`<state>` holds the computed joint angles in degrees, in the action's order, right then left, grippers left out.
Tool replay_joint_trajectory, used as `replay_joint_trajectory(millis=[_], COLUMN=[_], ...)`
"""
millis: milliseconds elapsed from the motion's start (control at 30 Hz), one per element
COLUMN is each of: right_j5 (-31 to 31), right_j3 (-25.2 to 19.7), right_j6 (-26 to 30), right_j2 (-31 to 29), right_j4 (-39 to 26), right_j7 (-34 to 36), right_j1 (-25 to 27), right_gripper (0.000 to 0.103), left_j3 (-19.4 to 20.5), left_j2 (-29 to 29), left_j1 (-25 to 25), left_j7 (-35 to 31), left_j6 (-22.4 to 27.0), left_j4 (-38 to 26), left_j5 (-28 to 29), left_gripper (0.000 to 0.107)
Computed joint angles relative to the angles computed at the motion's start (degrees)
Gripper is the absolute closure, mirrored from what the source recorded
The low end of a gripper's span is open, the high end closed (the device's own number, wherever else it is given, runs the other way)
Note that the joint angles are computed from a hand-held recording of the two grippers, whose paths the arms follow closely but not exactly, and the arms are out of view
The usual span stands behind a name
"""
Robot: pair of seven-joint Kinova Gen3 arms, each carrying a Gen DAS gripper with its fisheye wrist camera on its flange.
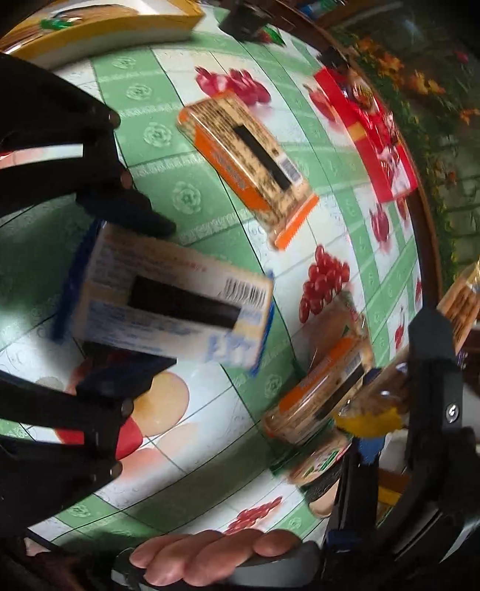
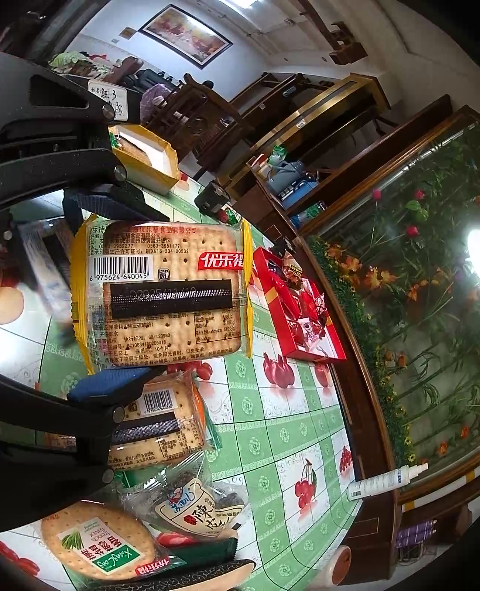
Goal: Organize snacks
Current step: 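Grasp the white blue-edged biscuit pack with the left gripper while the right gripper holds its pack, then carry both held packs into the yellow tray and open both grippers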
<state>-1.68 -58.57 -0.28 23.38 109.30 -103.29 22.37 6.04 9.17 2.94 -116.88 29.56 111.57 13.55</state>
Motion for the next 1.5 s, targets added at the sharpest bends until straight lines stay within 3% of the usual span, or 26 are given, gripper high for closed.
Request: replay_joint_trajectory(millis=[100, 333, 533, 700, 833, 967, 1033, 1167, 1400, 1500], right_j5=[0.31, -0.1, -0.07, -0.18, -1.79, -3.97, -5.91, -6.81, -8.14, -9.87], right_j3=[0.07, 2.3, 5.44, 7.49, 6.16, 9.96, 9.5, 14.61, 22.65, 28.6], right_j6=[0.09, -0.02, 0.32, 1.76, 2.38, 3.66, 5.37, 11.03, 22.77, 27.27], right_j2=[-0.01, -0.43, -1.59, -1.48, -0.13, -1.0, -0.08, 1.48, 9.31, 12.97], right_j4=[0.0, -0.19, -0.44, -1.59, -2.26, -3.98, -6.08, -12.71, -30.93, -38.89], right_j7=[-0.25, 0.04, 0.44, 1.45, 3.44, 3.81, 5.86, 5.97, 7.94, 8.61], right_j1=[-0.08, -2.47, -6.3, -9.78, -10.03, -15.45, -16.86, -25.61, -41.81, -49.37], right_gripper=[0.029, 0.029, 0.029, 0.029, 0.029, 0.029, 0.029, 0.029, 0.029, 0.029], left_j3=[-0.6, -0.86, -5.4, -8.84, -11.87, -15.3, -16.91, -20.69, -24.19, -22.76], left_j2=[-0.99, -4.41, -9.2, -11.75, -14.22, -16.21, -17.09, -18.05, -13.68, -11.15], left_j1=[-0.28, -5.95, -8.28, -8.73, -9.68, -11.38, -12.68, -15.85, -23.01, -26.69], left_j7=[1.55, -6.93, -13.79, -16.95, -20.01, -21.98, -22.35, -23.04, -24.27, -22.1], left_j6=[-1.36, -1.77, 0.3, 1.48, 3.14, 5.38, 6.06, 6.63, 8.63, 8.13], left_j4=[1.59, 5.21, 7.13, 7.89, 8.26, 8.08, 8.13, 8.23, 5.07, 3.24], left_j5=[1.67, 14.84, 22.64, 25.91, 28.49, 29.5, 29.43, 28.93, 29.04, 27.18], left_gripper=[0.052, 0.053, 0.054, 0.054, 0.054, 0.053, 0.053, 0.053, 0.053, 0.053])
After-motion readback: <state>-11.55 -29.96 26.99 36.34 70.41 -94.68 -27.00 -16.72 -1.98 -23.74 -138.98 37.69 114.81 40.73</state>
